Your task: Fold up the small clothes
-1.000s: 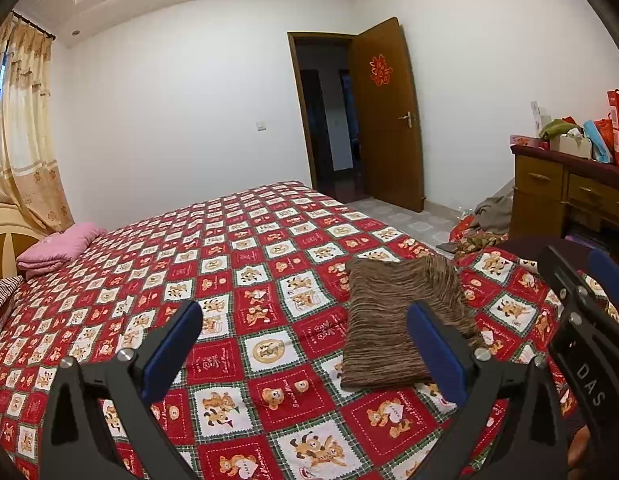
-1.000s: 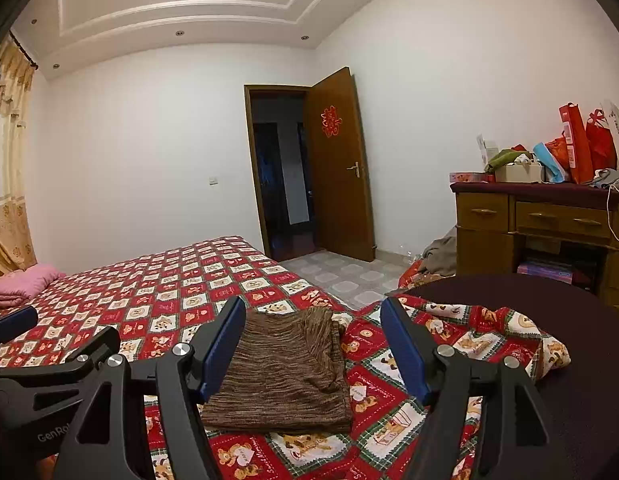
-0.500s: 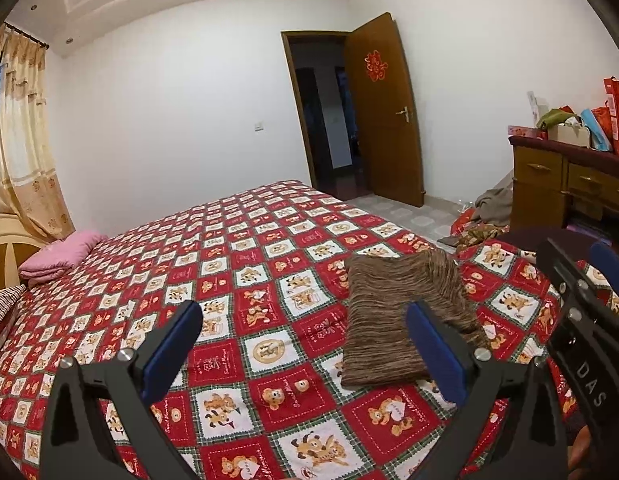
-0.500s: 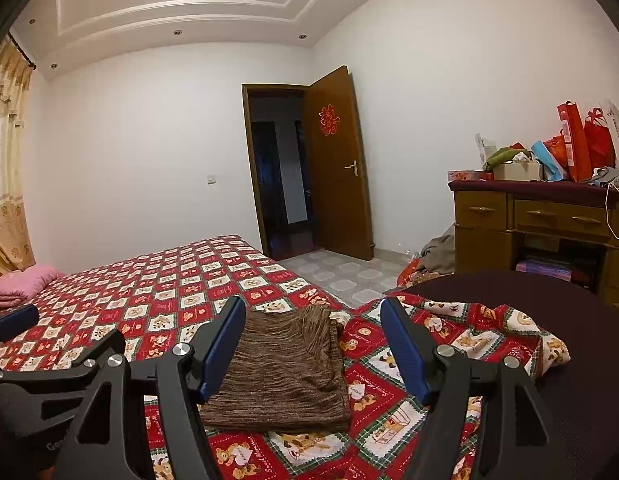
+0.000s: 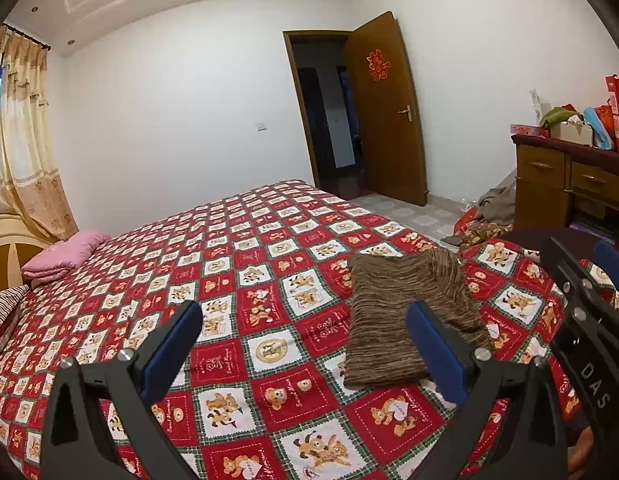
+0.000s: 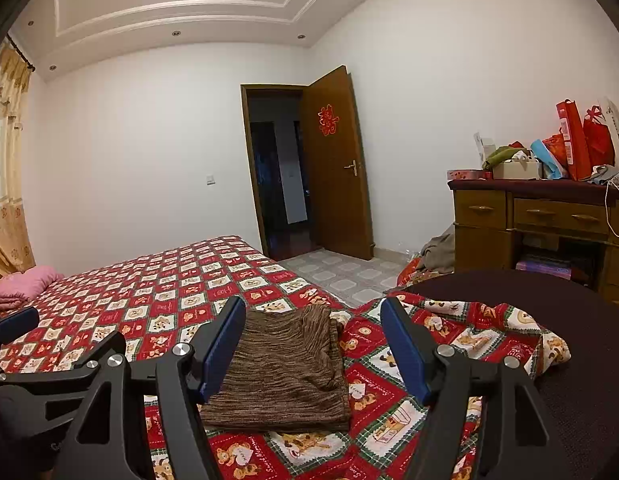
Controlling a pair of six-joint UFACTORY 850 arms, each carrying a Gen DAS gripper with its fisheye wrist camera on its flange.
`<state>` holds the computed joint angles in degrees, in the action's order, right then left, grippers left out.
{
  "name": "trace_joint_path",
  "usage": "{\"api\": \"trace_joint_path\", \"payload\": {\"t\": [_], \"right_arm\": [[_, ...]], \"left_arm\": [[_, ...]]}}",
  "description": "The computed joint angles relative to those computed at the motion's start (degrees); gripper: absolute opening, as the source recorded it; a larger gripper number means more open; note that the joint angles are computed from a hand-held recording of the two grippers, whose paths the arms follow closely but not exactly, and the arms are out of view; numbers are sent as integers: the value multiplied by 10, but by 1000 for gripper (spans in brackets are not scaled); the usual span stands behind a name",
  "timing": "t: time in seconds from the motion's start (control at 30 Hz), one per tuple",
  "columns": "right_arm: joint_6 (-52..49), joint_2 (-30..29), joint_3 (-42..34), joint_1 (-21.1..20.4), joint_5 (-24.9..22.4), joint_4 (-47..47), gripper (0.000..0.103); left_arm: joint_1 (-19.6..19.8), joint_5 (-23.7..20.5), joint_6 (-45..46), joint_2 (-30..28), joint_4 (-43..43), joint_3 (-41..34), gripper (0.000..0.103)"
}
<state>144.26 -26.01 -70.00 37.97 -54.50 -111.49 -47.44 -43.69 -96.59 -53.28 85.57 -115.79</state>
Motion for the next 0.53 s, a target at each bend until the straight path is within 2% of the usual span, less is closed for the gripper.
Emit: {"api": "trace_joint_path", "payload": {"t": [0.2, 0.33, 0.37, 0.47, 0.53], "right_arm": [[1, -1, 0, 1, 0, 1, 71], [1, -2, -1, 1, 1, 1, 71], [1, -2, -1, 1, 1, 1, 71], [-3, -1, -1, 0, -4, 3, 71], [-3, 2, 0, -9, 0, 8, 71]], "left_arm": [[2, 12, 8, -2, -18, -5, 103], [18, 84, -13, 16, -32, 20, 103], [21, 91, -23, 19, -28, 25, 103], [24, 54, 0, 11, -47, 15, 103], [36, 44, 1, 19, -61, 27, 103]]}}
